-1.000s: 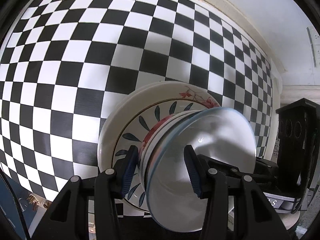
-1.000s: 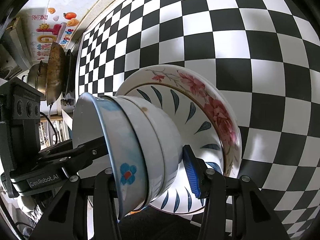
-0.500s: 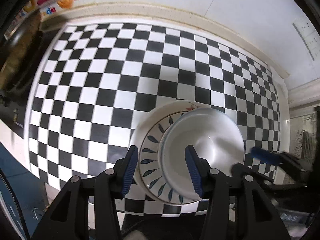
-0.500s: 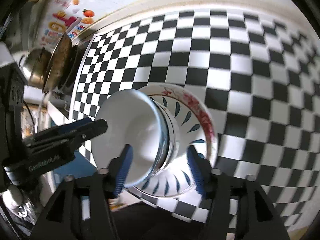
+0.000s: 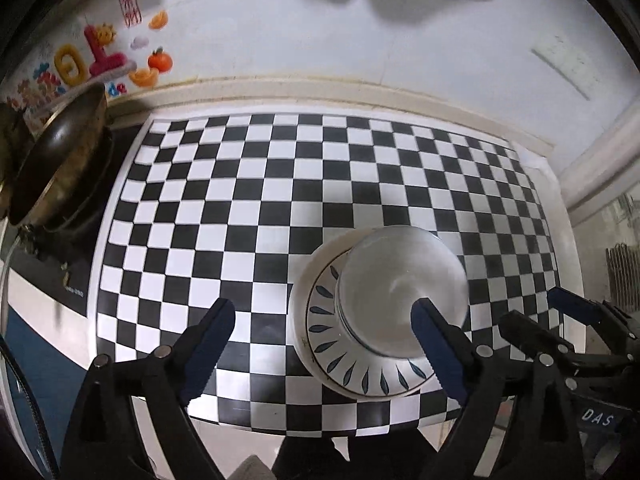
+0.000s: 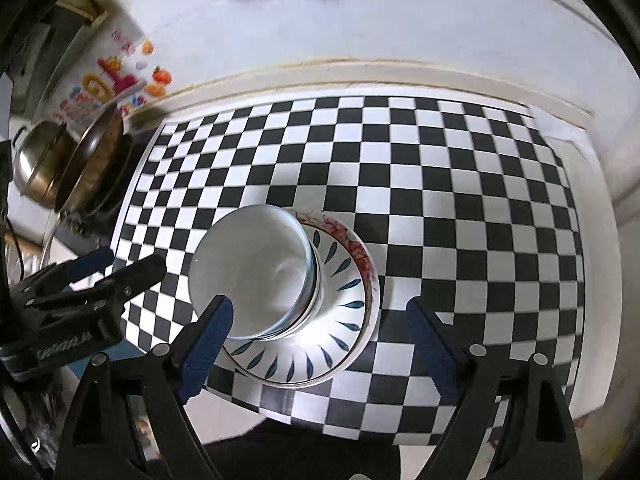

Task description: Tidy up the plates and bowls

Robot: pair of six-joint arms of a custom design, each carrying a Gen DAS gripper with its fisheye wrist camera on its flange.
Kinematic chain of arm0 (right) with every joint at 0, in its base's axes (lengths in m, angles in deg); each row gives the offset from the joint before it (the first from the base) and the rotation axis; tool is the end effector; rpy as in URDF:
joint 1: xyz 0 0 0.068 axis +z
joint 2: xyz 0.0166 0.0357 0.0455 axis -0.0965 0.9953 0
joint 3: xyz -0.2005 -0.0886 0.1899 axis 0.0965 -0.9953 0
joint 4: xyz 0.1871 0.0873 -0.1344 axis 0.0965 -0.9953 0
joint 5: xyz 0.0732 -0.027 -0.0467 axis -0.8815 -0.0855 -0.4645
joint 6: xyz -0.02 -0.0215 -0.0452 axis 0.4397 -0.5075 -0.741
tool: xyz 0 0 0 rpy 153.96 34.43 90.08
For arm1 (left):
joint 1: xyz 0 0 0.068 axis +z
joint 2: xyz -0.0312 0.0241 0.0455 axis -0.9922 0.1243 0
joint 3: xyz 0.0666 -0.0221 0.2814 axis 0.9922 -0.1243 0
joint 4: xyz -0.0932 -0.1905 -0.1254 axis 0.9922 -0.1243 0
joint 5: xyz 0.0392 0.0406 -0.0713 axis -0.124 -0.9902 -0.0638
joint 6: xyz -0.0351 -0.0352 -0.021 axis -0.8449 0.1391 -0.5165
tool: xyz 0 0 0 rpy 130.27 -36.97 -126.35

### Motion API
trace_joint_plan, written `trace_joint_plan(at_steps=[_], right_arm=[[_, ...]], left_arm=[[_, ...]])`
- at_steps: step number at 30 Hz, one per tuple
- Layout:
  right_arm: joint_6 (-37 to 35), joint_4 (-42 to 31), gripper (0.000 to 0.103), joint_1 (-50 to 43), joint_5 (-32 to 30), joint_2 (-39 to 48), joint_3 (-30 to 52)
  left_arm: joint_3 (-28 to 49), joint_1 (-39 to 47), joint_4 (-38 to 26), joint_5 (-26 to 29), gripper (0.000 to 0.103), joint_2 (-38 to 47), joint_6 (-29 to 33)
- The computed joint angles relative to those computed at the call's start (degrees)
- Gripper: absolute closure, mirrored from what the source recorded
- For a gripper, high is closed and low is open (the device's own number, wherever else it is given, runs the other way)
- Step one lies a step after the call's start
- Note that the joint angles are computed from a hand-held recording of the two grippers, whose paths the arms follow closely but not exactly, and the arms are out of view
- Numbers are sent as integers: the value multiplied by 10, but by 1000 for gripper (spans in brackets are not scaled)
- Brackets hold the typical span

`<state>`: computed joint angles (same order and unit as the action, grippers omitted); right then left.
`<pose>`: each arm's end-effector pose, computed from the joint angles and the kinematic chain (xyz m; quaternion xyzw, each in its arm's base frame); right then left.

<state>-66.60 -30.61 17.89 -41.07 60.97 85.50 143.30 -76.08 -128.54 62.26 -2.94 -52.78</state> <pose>0.3267 0.1469 0.2446 -0.1081 0.9741 0.1214 0.1572 0.2667 0.0296 0.2845 -0.0859 0.9785 -0.0247 0.1859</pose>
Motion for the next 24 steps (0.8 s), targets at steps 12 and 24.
trace_joint_plan(at_steps=[12,24], right_arm=[[112,-55,10,86,115,-256,-76],[244,-270,9,341,347,-425,25]], left_arm=[[55,-4,-116,-6,13,-196,39],[170,-200,-309,-172,13,-330,-125]])
